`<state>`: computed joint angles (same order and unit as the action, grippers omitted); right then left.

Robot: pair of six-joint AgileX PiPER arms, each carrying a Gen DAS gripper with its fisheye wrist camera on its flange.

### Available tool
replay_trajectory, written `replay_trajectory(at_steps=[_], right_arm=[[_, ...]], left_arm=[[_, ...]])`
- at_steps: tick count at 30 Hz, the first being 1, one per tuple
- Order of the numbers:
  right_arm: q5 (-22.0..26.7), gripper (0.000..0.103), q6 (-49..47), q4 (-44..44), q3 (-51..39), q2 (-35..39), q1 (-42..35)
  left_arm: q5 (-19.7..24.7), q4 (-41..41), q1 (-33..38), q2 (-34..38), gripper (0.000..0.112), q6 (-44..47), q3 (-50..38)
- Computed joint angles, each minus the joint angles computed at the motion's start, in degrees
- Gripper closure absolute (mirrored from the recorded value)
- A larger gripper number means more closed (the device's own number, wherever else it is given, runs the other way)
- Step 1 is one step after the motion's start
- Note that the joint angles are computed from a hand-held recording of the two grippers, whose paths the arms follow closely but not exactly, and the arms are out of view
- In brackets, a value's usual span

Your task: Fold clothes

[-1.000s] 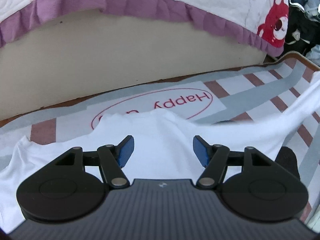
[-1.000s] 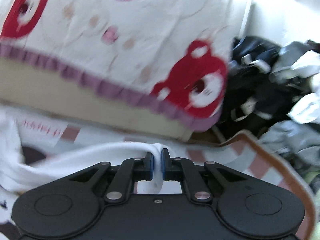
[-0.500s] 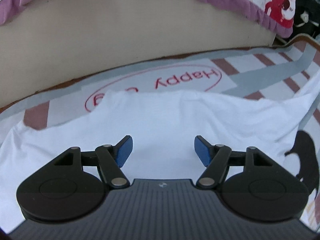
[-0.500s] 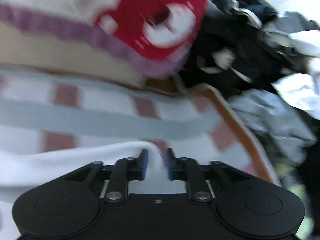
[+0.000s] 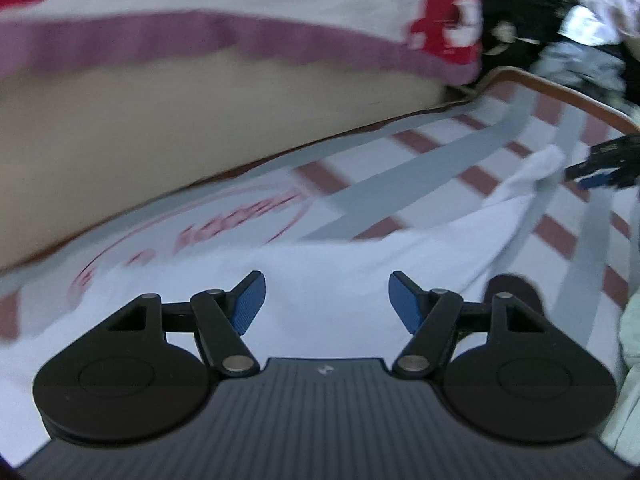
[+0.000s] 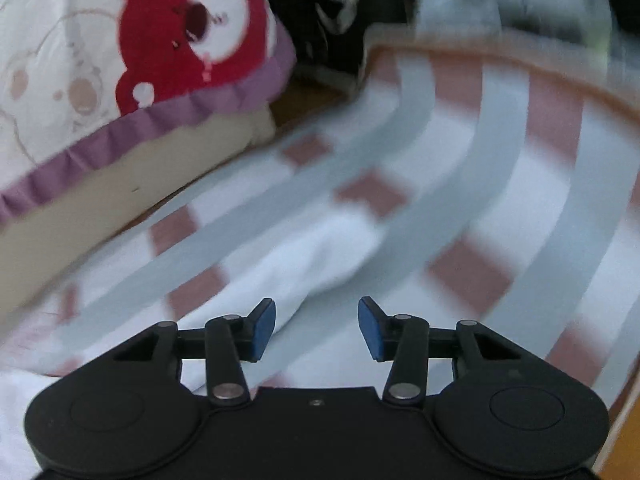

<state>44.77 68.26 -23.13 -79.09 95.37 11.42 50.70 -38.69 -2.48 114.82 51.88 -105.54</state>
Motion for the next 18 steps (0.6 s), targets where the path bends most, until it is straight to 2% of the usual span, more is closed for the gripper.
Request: replay_trajectory(at_steps=[2, 4, 6, 8, 11, 12, 18], right_arm=[[-2.22, 0.046, 4.96, 6.12, 2.66, -1.31, -0.38], [-6.34, 0.044, 9.47, 15.03, 6.81, -3.12, -1.49], [-8.69, 0.044, 8.53, 19.98, 8.02, -2.90, -2.26], [-5.19, 0.044, 6.05, 15.76, 4.67, -1.51, -1.81], [-3.24, 0.044, 6.14, 6.41, 1.63, 0.11, -1.31], [-3.03, 0.044, 7.04, 3.37, 1.00, 0.62, -1.24], [-3.97, 0.043, 23.84, -9.57, -0.96, 7.53, -0.45]], left_arm=[[-0.71, 0.53, -3.31, 0.87, 0.045, 3.02, -0.91], [-0.20, 0.97, -5.92, 1.86, 0.044, 6.46, -1.87], [1.13, 3.92, -8.69, 3.51, 0.045, 6.40, -4.69], [2.46, 9.22, -12.15, 5.38, 0.045, 4.43, -8.52], [-1.28, 11.83, -15.25, 4.70, 0.045, 5.89, -6.79], [-0.61, 11.34, -15.24, 5.12, 0.045, 6.43, -7.19], [4.91, 10.32, -13.42, 10.11, 0.044, 6.17, -13.44]])
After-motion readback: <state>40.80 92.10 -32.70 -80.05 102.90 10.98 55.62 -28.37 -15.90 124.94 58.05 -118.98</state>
